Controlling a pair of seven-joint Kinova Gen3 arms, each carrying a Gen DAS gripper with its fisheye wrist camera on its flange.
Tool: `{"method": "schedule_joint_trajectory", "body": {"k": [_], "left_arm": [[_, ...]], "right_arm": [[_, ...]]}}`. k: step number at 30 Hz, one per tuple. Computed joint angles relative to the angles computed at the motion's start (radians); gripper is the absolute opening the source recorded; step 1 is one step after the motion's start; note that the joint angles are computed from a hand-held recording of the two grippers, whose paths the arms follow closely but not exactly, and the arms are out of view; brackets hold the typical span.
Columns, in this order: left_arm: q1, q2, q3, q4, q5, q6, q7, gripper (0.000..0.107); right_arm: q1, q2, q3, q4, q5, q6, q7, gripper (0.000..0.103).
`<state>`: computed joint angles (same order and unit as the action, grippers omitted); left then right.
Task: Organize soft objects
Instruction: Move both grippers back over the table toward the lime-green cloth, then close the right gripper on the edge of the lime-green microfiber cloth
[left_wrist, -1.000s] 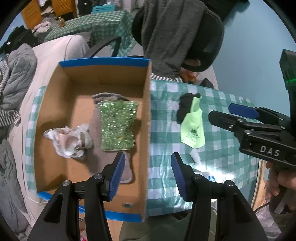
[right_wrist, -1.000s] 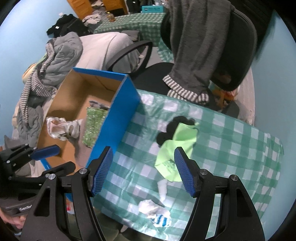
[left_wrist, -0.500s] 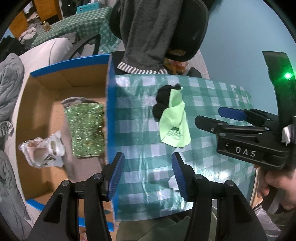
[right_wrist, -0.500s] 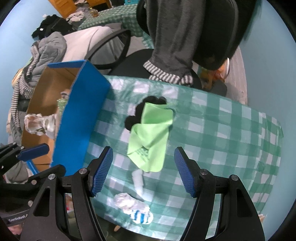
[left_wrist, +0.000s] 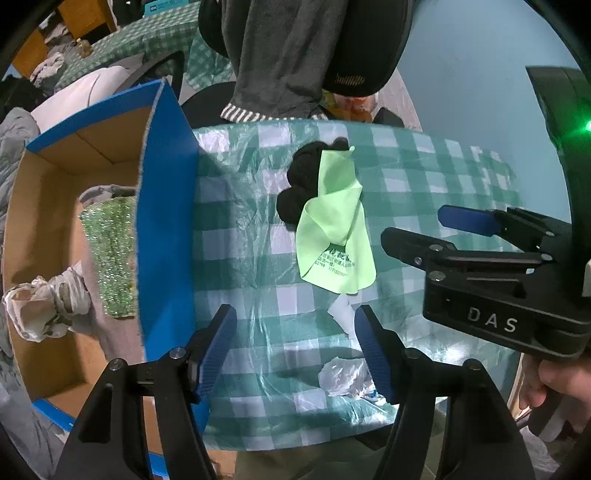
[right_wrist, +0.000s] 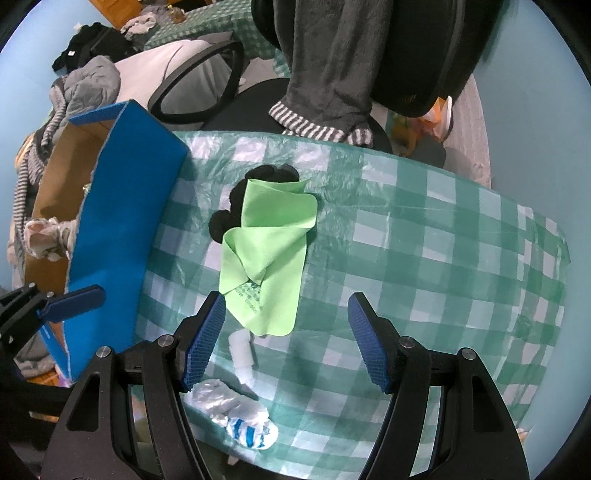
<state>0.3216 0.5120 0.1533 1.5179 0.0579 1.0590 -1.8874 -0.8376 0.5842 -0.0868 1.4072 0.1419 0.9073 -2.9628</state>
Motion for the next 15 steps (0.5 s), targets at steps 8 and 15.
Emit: {"method": "schedule_joint_trajectory", "body": {"k": [8,15], "left_arm": [[0.043,0.033,-0.022,0.013,-0.042,-0.040,0.076,0.068],[0.056,0.065,-0.034,0.012,-0.078,-0.048,0.148,0.068]], "right_arm": [[0.031,0.030,-0.013,0.025,-0.029,-0.067,0.053,0.069],[0.047,0.075,-0.015,-0.001,-0.056,-0.089,0.121,0.069]]}}
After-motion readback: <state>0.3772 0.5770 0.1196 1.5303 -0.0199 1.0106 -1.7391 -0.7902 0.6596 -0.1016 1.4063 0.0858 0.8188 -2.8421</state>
